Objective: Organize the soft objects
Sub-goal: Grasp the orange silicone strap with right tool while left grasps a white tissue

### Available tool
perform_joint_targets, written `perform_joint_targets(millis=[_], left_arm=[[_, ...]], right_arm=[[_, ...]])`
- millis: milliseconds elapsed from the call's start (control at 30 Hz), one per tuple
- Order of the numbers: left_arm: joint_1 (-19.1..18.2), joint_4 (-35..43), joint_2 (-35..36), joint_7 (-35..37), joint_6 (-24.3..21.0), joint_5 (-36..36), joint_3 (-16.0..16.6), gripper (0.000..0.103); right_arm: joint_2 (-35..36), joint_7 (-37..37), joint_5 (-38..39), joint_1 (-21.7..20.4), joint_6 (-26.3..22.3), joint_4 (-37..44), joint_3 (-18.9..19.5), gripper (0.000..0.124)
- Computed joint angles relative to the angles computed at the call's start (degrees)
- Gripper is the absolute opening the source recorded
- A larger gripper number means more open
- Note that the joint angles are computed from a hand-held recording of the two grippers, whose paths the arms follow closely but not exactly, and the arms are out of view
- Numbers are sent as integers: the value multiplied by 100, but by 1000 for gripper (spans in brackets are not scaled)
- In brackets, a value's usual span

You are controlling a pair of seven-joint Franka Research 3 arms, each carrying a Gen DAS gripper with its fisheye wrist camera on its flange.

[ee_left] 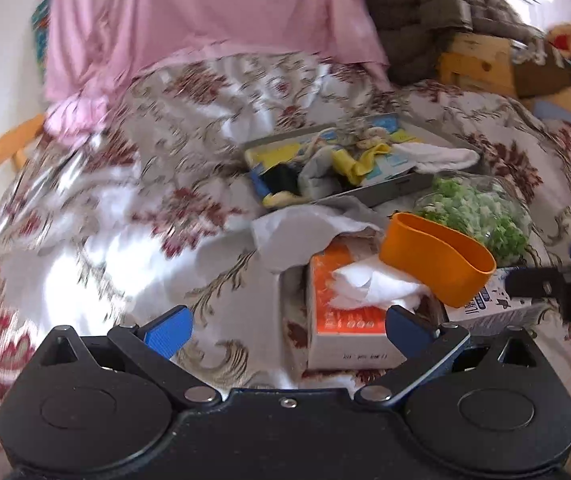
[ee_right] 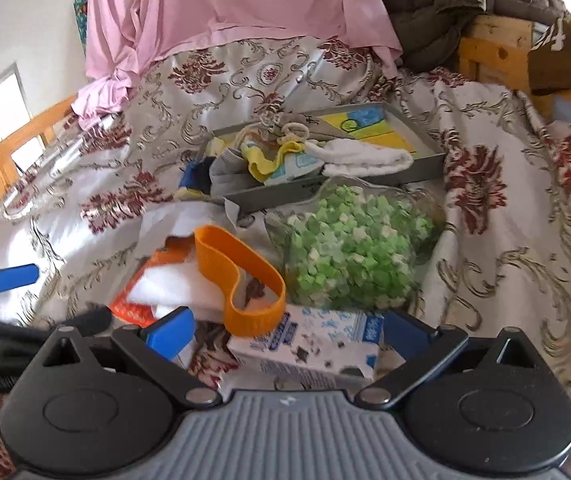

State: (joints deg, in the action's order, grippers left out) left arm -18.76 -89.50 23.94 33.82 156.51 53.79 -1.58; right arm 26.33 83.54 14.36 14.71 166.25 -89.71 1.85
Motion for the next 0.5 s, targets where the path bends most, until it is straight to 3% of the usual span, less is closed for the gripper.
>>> perform_joint_targets(millis=[100,200,333,500], left_arm=[[39,154,185,403,424,206,11,102],[101,341,418,1043,936,258,-2,102],[353,560,719,2248,1220,-481,-327,102],[690,880,1061,3403,1184,-1541,-814,97]], right_arm=[[251,-438,497,-386,-186,376,456,100],[516,-680,884,-556,-508,798,647,92],[735,-799,1131,-560,-689,1106,647,84],[835,-1056,1504,-658,-799,1259,793,75]])
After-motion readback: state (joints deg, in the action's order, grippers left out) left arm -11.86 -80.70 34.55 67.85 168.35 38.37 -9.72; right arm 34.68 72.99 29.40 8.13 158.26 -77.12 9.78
